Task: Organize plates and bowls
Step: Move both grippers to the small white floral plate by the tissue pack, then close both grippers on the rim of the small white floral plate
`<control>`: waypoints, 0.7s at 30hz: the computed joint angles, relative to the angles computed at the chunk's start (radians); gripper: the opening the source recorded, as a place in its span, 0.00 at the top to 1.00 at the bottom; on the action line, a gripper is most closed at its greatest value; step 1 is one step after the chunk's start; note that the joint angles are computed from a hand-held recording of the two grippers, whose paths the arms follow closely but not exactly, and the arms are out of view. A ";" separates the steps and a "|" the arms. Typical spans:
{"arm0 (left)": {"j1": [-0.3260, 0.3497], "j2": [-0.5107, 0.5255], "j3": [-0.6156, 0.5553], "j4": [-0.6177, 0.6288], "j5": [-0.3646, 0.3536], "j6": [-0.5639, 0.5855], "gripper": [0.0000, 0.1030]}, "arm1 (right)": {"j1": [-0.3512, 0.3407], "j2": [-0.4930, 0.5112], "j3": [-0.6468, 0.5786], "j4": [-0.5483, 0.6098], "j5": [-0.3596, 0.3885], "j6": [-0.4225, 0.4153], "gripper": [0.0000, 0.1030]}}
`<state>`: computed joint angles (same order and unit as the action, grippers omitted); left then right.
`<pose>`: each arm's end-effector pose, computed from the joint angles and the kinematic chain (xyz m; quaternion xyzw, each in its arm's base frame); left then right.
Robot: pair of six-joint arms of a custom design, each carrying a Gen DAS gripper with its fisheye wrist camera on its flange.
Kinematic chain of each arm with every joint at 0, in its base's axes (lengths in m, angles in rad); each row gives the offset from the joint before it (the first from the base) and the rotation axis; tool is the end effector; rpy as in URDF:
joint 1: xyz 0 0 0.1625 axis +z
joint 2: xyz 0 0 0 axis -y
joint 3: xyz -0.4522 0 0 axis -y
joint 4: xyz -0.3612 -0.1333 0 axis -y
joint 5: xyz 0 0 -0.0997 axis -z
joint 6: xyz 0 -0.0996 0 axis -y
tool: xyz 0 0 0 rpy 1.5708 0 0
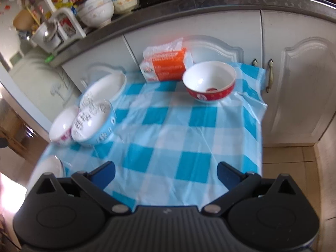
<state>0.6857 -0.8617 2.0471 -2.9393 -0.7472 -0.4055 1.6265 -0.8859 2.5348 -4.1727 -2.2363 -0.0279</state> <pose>-0.2877 -0.5020 0.1226 0.1812 0.8951 -0.3067 0.2680 0.0928 -0.3749 0.1885 -0.1146 -0.8454 0.4375 0.2842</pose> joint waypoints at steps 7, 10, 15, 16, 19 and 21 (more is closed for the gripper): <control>0.089 0.116 -0.188 -0.085 -0.067 0.130 0.00 | -0.006 -0.004 -0.173 0.138 0.103 -0.052 0.01; 0.129 0.172 -0.283 -0.093 -0.111 0.199 0.00 | -0.051 0.013 -0.247 0.138 0.220 -0.054 0.01; 0.200 0.270 -0.455 -0.041 -0.186 0.280 0.00 | -0.104 0.051 -0.393 0.216 0.333 -0.050 0.01; 0.214 0.291 -0.492 -0.025 -0.201 0.288 0.00 | -0.117 0.059 -0.419 0.237 0.356 -0.036 0.01; 0.250 0.355 -0.590 -0.005 -0.222 0.309 0.01 | -0.152 0.084 -0.494 0.289 0.407 0.011 0.01; 0.272 0.394 -0.657 0.031 -0.238 0.315 0.08 | -0.169 0.100 -0.546 0.344 0.421 0.031 0.01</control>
<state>0.9577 -0.4674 1.3900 -2.9082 -0.9851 -0.0904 1.4576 -0.7857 1.9883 -3.8289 -1.8150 0.0027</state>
